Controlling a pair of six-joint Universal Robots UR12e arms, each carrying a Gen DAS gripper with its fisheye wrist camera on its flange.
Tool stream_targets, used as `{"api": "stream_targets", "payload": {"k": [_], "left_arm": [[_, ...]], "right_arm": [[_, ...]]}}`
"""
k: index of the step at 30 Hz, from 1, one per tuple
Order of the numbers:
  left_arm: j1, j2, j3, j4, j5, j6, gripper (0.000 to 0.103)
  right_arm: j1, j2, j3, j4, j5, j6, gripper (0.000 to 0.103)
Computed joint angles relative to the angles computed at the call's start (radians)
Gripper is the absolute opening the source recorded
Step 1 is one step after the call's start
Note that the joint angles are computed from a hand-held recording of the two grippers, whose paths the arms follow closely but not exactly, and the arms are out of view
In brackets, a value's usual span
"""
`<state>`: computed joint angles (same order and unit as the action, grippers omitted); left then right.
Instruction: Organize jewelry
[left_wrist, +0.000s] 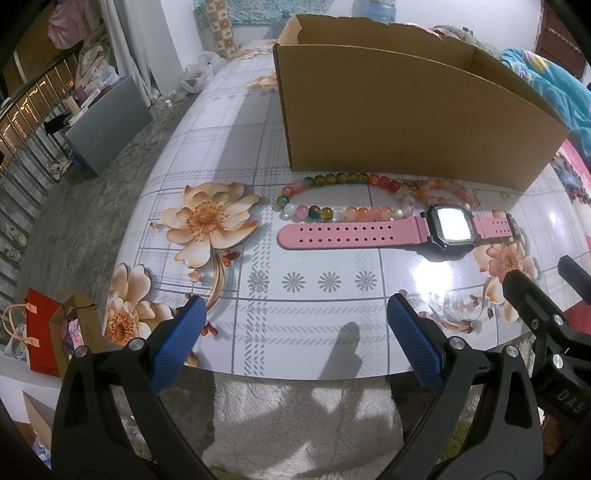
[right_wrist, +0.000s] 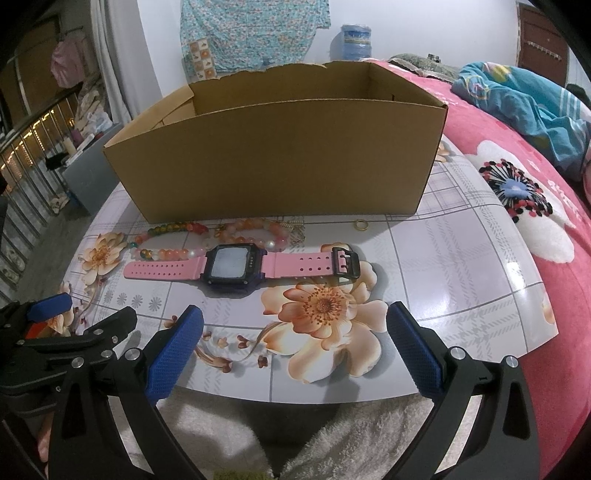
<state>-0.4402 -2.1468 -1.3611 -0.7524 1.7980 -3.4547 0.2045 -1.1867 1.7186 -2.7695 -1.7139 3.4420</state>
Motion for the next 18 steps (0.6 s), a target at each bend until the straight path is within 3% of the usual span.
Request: {"api": "stream_targets", "payload": {"k": [18], "left_arm": [[0.001, -0.027, 0.04, -0.049, 0.005, 0.002, 0.095]], "right_arm": [[-0.006, 0.002, 0.002, -0.004, 0.022, 0.001, 0.097]]}}
